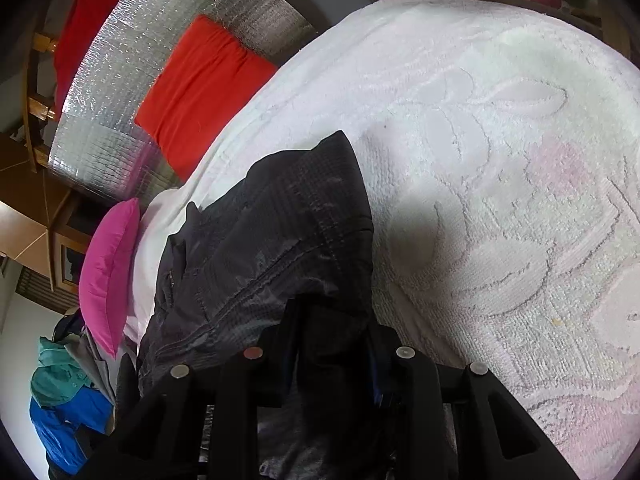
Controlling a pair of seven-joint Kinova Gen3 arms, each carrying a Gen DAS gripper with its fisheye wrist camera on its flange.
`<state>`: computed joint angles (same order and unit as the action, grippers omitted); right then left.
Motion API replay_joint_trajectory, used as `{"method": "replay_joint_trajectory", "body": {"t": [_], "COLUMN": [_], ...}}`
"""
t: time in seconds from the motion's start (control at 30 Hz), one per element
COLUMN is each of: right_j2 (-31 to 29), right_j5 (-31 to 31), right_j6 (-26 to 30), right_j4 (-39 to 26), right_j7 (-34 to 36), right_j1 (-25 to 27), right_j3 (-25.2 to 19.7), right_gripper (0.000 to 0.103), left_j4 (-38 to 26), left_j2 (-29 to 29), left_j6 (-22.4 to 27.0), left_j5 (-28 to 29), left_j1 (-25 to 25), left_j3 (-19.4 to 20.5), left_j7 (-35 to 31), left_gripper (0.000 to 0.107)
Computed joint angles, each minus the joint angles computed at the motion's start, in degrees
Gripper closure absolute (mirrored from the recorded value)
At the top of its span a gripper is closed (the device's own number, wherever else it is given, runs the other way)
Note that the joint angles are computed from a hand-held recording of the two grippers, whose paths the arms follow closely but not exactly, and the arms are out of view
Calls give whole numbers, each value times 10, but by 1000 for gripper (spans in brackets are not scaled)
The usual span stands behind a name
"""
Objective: Fold large clothes
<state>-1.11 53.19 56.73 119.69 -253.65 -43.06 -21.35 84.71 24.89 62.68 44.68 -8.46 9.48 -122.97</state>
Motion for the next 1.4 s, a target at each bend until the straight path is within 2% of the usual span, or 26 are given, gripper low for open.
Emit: {"method": "replay_joint_trajectory", "body": {"t": [0.03, 0.17, 0.2, 0.23, 0.27, 0.33, 0.37, 0.53, 0.67, 0.83, 1.0, 1.03, 1.07, 1.1, 1.17, 1.3, 1.33, 1.4], "right_j2": [-1, -12, -14, -17, -18, -17, -16, -11, -15, -11, 8, 25, 36, 51, 60, 61, 62, 58], "right_j5": [2, 29, 41, 54, 66, 82, 84, 82, 75, 72, 46, 41, 31, 26, 13, -8, -22, -49], "right_j6": [0, -9, -9, -8, -5, 1, 6, 36, 52, 36, 12, 15, 28, 49, 79, 134, 130, 95], "right_j4": [1, 21, 27, 34, 39, 44, 42, 25, 19, 17, -15, -28, -41, -59, -89, -128, -131, -117], "right_j7": [-4, -52, -73, -96, -119, -144, -147, -148, -154, -138, -30, -7, 17, 40, 86, 132, 142, 142], "right_j1": [-1, -5, -6, -9, -12, -17, -20, -39, -50, -49, -31, -21, -7, 7, 5, -78, -84, -65], "right_j3": [-1, -10, -14, -20, -25, -31, -33, -39, -44, -37, -15, -19, -33, -51, -55, 12, 24, 26], "right_gripper": [72, 70, 69, 69, 65, 55, 51, 51, 37, 37, 37, 37, 45, 58, 69, 73, 73, 73], "left_j4": [-10, -4, 0, 2, 6, 23, 28, 47, 51, 49, 47, 46, 44, 40, 35, 39, 40, 35], "left_j2": [11, 24, 23, 23, 24, 18, 13, -27, -43, -47, -43, -41, -40, -36, -32, -40, -42, -37], "left_j6": [16, 21, 16, 11, 7, -7, -8, -37, -44, -62, -72, -77, -78, -77, -75, -82, -89, -90], "left_j5": [1, 36, 44, 48, 57, 83, 87, 69, 49, 3, -10, -15, -17, -16, -14, -16, -21, -34], "left_j1": [1, -19, -21, -20, -23, -32, -35, -24, -23, -16, -15, -11, -9, -8, -8, -8, -3, 7], "left_j3": [-2, 7, 8, 8, 10, 13, 10, -8, -22, -31, -26, -25, -23, -20, -16, -10, -10, -12], "left_j7": [13, 2, -2, -2, -7, -20, -22, -27, -15, 6, 4, 8, 10, 12, 13, -14, -19, -11], "left_gripper": [56, 57, 64, 76, 79, 93, 94, 96, 96, 96, 96, 96, 96, 96, 96, 95, 94, 91]}}
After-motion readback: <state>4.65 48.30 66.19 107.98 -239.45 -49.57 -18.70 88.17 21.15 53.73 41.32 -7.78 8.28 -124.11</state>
